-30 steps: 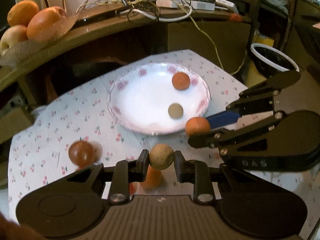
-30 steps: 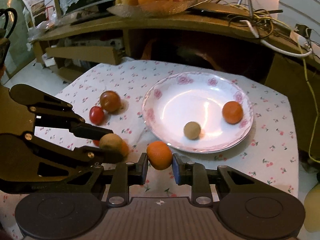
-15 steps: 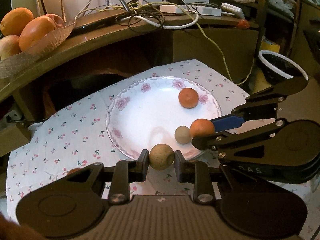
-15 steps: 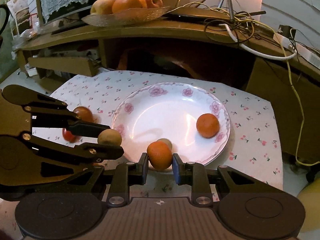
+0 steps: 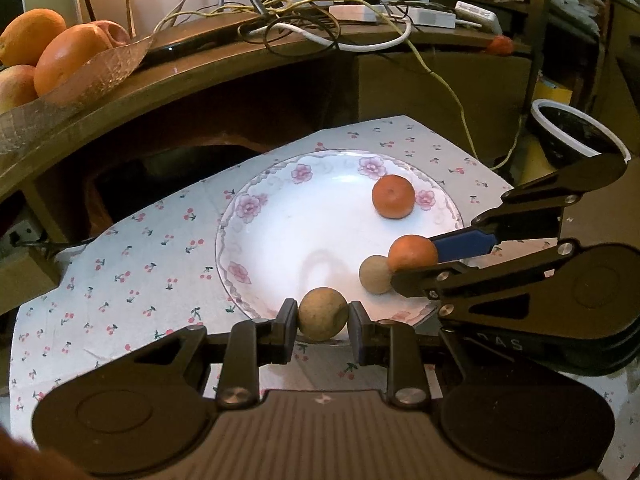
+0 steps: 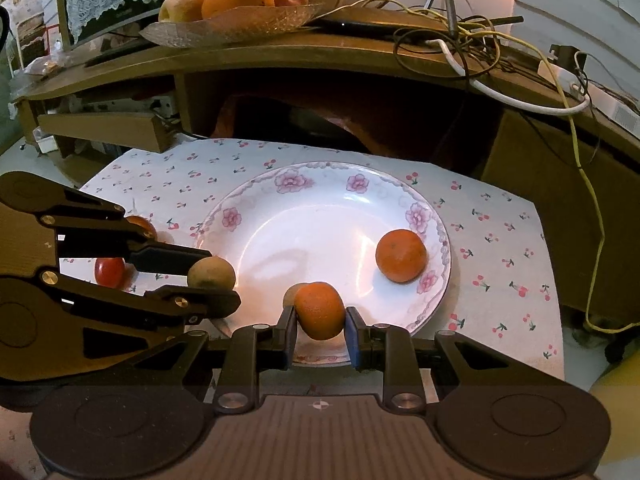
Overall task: Organize fruits
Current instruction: 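Carry both fruits over the plate and open both tools to release them, then grasp a third tangerine with the right tool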
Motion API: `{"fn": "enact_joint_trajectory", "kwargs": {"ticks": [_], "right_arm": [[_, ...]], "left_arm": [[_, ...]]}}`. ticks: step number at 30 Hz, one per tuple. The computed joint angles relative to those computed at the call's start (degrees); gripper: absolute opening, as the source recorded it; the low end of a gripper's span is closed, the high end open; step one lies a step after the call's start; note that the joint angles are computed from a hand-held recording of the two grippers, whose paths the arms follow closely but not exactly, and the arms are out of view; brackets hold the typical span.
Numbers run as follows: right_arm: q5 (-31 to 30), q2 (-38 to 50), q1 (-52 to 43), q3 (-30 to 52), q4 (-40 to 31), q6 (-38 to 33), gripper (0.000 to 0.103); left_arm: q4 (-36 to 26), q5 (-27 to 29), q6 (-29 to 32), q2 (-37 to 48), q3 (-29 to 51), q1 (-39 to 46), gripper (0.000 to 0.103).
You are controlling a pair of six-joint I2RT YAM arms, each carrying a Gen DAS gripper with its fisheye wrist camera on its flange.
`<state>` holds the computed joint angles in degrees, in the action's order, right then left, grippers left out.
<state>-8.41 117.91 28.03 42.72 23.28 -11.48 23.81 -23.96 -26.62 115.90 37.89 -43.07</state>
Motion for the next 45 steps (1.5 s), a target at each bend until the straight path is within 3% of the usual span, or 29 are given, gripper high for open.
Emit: {"fn": "enact_joint_trajectory", "kwargs": {"ticks": [20,45], "right_arm": [[0.57,0.71,-0.37,-0.06,2.08,0.88,0.032],[-1.72,-4.69,-2.26,-5.44,6.44,2.55,0.036]], "left_arm": [[0.11,-0.62,-1.22,-0.52,-0.60,0.30,0.038],[-2.28,-3.20,-1.98,-9.82,-6.92,-2.13,0.044]]}}
